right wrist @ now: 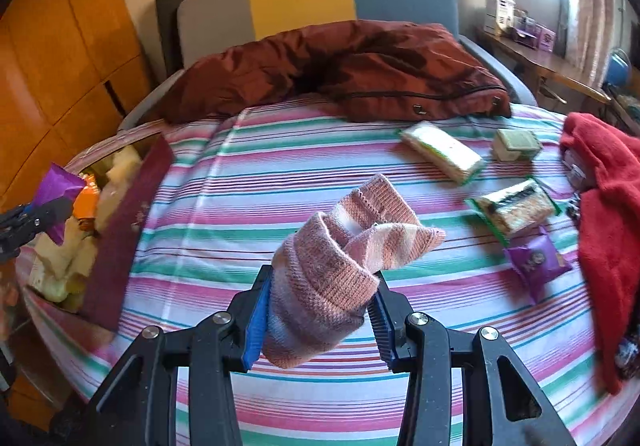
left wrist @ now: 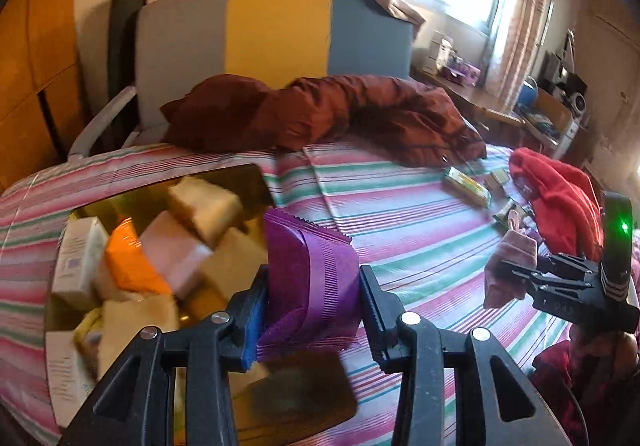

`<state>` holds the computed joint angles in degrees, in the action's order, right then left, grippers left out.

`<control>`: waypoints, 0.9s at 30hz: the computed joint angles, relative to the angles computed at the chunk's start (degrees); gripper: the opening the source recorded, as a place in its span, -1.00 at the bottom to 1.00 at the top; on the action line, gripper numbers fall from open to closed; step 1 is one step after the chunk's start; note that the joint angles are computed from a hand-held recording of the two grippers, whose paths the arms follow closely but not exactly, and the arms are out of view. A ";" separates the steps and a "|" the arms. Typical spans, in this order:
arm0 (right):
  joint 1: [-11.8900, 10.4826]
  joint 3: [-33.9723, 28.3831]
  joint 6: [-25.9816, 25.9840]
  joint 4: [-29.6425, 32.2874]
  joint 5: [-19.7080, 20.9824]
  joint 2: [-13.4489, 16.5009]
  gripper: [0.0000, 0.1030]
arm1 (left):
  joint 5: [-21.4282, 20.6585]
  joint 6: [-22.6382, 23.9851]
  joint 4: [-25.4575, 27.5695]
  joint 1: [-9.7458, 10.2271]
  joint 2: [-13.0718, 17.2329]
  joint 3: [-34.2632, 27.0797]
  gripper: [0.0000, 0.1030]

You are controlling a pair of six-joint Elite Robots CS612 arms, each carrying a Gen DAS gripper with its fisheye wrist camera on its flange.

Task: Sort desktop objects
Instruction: 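Carry the purple packet and pink sock into the gold tray and release both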

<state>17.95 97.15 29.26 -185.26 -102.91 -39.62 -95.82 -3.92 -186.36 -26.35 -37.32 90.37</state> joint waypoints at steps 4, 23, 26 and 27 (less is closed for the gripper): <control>1.35 -2.21 -1.80 0.27 1.01 0.35 -0.12 | -0.39 -2.31 -1.29 1.53 -0.55 1.28 -0.18; 6.28 -16.10 -12.15 3.55 13.26 5.35 -0.11 | 1.58 -11.13 -3.60 8.49 -0.64 1.37 -0.18; 6.51 -18.28 -12.59 4.43 14.64 6.28 -0.05 | 1.27 -10.26 -2.72 8.54 0.03 -0.70 -0.18; 6.58 -18.77 -12.93 5.11 15.02 6.41 -0.02 | 1.13 -10.04 -1.64 8.54 0.37 -1.68 -0.16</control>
